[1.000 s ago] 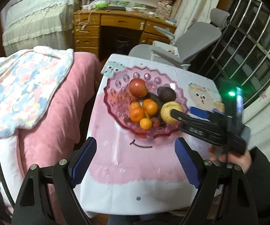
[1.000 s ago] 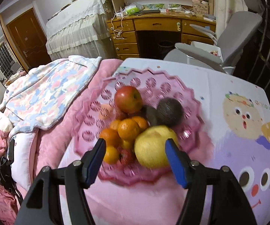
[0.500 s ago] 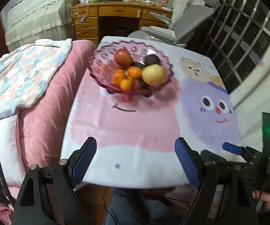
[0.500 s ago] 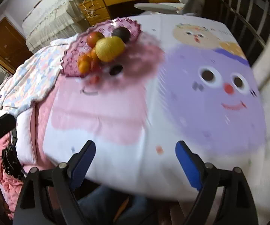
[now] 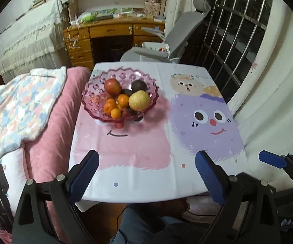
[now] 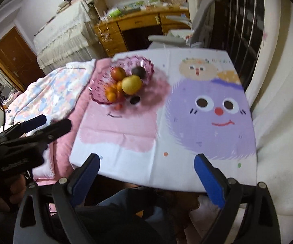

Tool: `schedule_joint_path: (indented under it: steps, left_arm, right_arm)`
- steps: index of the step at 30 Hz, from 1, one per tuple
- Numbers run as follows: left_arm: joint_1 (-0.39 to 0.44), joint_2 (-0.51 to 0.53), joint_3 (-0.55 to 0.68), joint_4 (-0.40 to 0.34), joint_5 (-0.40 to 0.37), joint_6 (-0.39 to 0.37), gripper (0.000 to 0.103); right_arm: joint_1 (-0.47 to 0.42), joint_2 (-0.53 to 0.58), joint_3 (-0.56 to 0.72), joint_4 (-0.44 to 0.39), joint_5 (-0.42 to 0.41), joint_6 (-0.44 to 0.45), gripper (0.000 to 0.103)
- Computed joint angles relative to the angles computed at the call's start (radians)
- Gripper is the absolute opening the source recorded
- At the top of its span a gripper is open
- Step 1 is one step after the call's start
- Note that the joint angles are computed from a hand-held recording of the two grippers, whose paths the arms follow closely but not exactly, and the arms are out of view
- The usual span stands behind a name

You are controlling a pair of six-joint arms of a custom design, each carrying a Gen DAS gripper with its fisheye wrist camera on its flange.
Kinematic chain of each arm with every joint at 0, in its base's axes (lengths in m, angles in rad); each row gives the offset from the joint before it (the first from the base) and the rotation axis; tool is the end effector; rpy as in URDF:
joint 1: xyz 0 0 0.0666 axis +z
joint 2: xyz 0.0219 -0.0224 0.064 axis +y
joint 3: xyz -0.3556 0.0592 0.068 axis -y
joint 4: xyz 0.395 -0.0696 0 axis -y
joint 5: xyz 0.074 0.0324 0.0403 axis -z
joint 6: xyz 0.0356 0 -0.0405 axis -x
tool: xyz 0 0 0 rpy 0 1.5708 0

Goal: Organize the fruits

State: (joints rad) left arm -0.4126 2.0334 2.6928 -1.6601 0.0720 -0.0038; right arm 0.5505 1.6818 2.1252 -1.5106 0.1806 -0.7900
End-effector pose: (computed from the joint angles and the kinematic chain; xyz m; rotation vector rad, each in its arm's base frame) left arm 0.5600 -0.2484 0.5682 0.5614 2.5254 -0.2451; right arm 0.4622 0.2757 0.5504 0.3747 2.6017 0.2335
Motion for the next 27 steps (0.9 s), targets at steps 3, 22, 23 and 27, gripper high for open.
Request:
schedule_joint_path:
  steps: [3, 22, 23, 27]
  left_arm:
    - [-0.019, -0.058, -0.084, 0.046, -0.045, 0.013, 0.097]
    - [-0.059, -0.182, -0.280, 0.180, -0.221, 0.077, 0.102]
    - [-0.062, -0.180, -0.278, 0.181, -0.225, 0.077, 0.102]
    - [-0.066, -0.172, -0.266, 0.172, -0.231, 0.081, 0.102]
  right_arm:
    - [0.018, 0.008, 0.037, -0.022, 0.009, 0.003, 0.095]
    - [0.034, -0.088, -0.088, 0.033, 0.092, -0.070, 0.103]
    - [0.033, -0.088, -0.086, 0.035, 0.102, -0.064, 0.103]
    - [0.028, -0.081, -0.075, 0.042, 0.107, -0.045, 0.103]
